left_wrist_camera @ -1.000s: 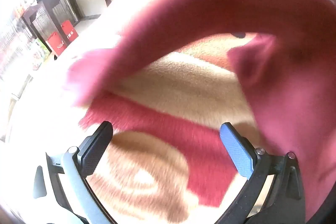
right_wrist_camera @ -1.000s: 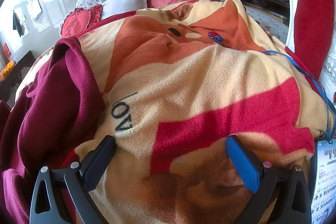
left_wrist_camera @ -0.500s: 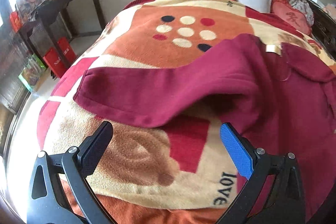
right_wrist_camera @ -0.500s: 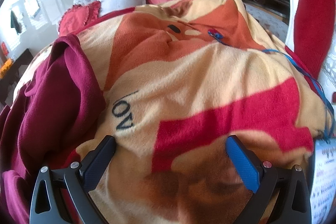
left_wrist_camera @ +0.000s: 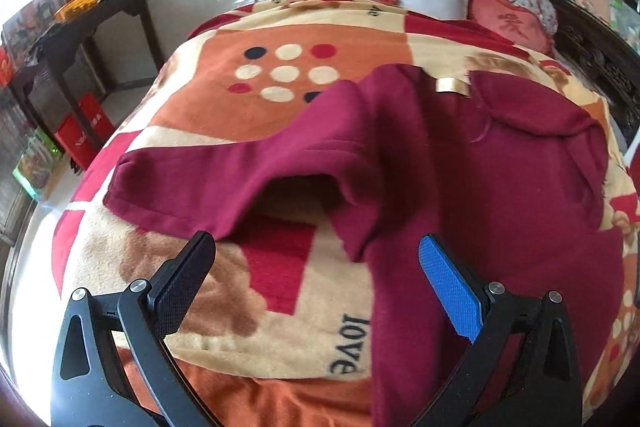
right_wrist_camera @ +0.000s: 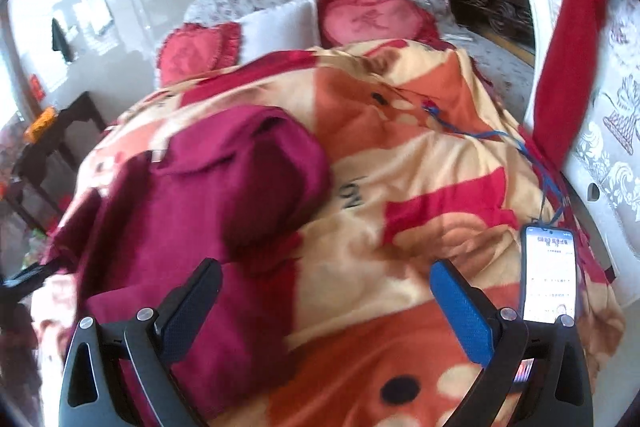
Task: Fold small clothes
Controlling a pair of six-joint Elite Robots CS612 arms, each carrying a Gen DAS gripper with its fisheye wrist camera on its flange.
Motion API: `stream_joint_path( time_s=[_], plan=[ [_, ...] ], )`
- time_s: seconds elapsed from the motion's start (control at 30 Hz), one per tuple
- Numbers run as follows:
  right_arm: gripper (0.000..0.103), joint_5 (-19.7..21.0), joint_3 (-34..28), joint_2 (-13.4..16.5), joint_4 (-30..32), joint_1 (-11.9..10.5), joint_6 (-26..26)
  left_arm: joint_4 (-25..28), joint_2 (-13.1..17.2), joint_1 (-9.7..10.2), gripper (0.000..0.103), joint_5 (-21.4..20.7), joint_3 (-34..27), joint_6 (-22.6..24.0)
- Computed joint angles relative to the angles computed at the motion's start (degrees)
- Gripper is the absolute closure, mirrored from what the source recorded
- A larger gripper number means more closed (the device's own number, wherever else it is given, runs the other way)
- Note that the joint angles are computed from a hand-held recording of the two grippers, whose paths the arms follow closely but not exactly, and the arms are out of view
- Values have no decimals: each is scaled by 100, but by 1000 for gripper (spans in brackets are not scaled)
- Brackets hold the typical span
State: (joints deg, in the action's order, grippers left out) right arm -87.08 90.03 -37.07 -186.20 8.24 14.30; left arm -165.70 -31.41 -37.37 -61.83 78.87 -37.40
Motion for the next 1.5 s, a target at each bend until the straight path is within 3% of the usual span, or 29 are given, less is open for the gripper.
stream_joint_path(
  time_s=[0.2, 0.37, 0.67, 1.1, 1.5],
  plan=[
    [0, 481, 36, -205, 91, 177, 65, -56, -18, -59, 1, -133, -7, 124],
    [0, 717, -218, -120, 220, 347, -5, -44, -29, -94, 1, -138, -17, 154],
    [0, 54, -904, 266, 707, 769, -526, -32, -45, -95, 1, -124, -5, 53],
    [0, -409, -1207, 432, 906, 932, -384, -18, -73, -51, 1, -133, 33, -54],
    [0, -424, -1222, 392, 1146, 978, -313, -170, -129, -88, 1, -197, 115, 14]
  ],
)
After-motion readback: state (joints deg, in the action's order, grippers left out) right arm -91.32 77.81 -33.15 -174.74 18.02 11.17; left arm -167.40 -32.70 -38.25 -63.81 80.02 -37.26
